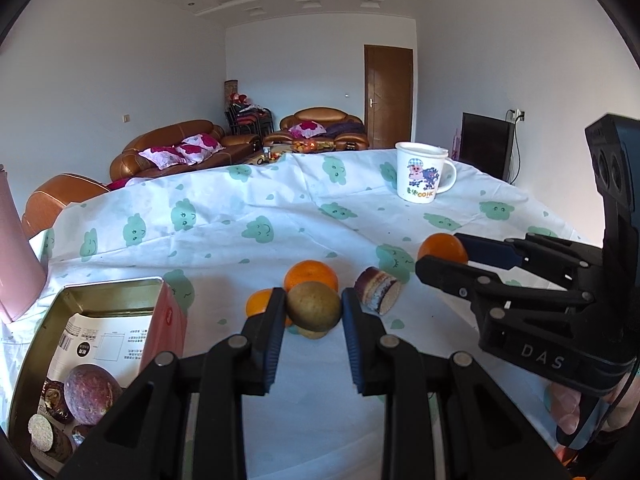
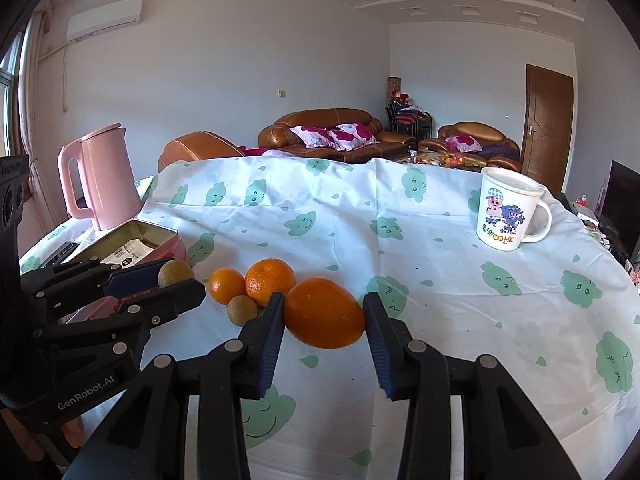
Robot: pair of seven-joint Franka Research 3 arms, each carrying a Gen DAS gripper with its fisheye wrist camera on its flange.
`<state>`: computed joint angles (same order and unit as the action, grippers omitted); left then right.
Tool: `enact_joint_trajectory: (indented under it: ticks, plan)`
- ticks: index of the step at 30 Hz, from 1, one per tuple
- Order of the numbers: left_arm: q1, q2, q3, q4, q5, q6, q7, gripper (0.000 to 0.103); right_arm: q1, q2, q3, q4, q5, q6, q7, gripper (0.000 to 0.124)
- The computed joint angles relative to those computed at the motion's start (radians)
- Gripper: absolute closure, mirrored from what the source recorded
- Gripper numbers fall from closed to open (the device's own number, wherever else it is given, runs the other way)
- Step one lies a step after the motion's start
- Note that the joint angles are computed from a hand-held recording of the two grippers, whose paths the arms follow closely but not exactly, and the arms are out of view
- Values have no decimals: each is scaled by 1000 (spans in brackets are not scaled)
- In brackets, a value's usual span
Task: Organize fruits
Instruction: 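Carry the orange and kiwi over the pink tin with both tools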
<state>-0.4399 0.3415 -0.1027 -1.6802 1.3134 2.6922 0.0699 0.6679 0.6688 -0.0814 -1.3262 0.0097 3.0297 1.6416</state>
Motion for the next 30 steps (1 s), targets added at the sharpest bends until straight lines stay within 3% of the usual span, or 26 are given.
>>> enact_joint_trajectory:
  ticks: [10, 30]
  plan:
    - [-7, -30, -3, -26, 133, -37, -142, 73, 24, -11, -30, -30, 6, 57, 1, 82]
    - [-6, -72, -51, -68, 324, -154, -293, 73, 93, -41, -102, -118, 94, 206, -63, 82]
